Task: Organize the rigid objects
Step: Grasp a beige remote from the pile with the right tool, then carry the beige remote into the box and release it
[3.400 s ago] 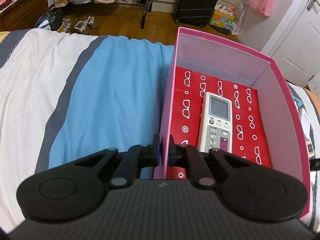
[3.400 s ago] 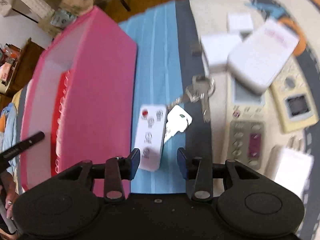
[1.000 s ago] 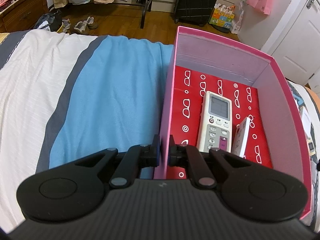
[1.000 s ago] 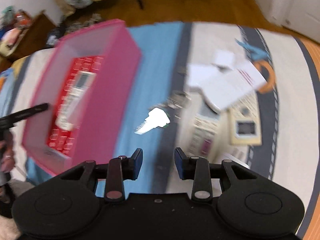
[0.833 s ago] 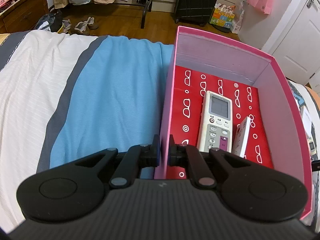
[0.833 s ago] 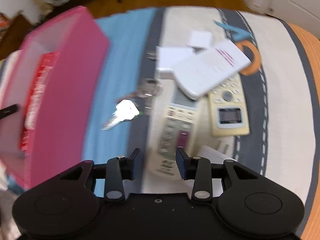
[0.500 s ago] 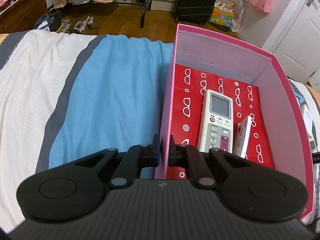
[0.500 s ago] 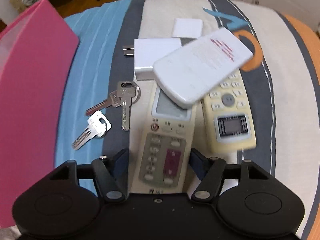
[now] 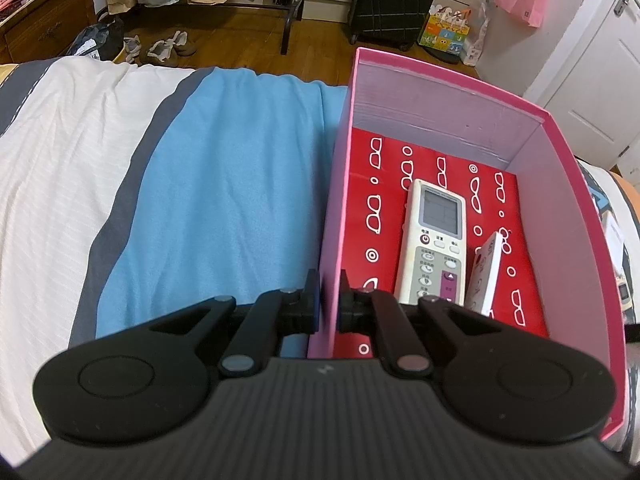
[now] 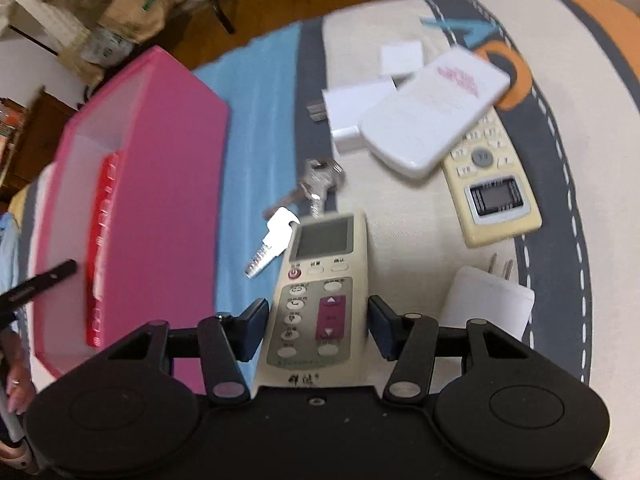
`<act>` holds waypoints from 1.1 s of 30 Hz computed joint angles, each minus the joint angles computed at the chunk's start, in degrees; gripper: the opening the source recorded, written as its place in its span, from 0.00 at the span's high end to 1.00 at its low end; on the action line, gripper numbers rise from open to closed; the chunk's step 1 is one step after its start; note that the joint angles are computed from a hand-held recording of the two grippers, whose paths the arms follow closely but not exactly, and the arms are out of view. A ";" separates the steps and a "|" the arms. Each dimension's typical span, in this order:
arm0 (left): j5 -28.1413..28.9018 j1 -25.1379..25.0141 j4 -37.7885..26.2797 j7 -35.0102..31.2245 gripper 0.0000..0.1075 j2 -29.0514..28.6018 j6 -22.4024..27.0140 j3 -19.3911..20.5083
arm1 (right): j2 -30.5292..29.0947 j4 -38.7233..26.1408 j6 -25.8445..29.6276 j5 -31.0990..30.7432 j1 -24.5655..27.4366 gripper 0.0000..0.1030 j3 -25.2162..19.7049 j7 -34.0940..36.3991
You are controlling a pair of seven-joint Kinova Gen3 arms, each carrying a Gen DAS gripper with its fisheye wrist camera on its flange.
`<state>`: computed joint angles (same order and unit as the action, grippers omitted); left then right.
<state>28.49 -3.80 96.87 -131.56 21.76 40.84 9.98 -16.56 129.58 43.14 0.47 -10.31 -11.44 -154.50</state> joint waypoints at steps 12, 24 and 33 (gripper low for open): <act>0.15 -0.19 -0.08 -0.23 0.95 0.18 0.28 0.00 | -2.66 -3.17 0.66 3.50 1.92 0.80 -6.86 -5.28; -0.27 0.01 -0.19 -0.36 0.95 0.19 0.27 -0.07 | -10.32 -7.44 -2.75 11.32 0.80 0.80 -10.55 -6.63; -0.58 0.00 -0.83 -0.22 0.95 0.70 0.73 -0.08 | -0.42 -13.56 -9.50 2.76 -4.84 0.80 -2.87 9.71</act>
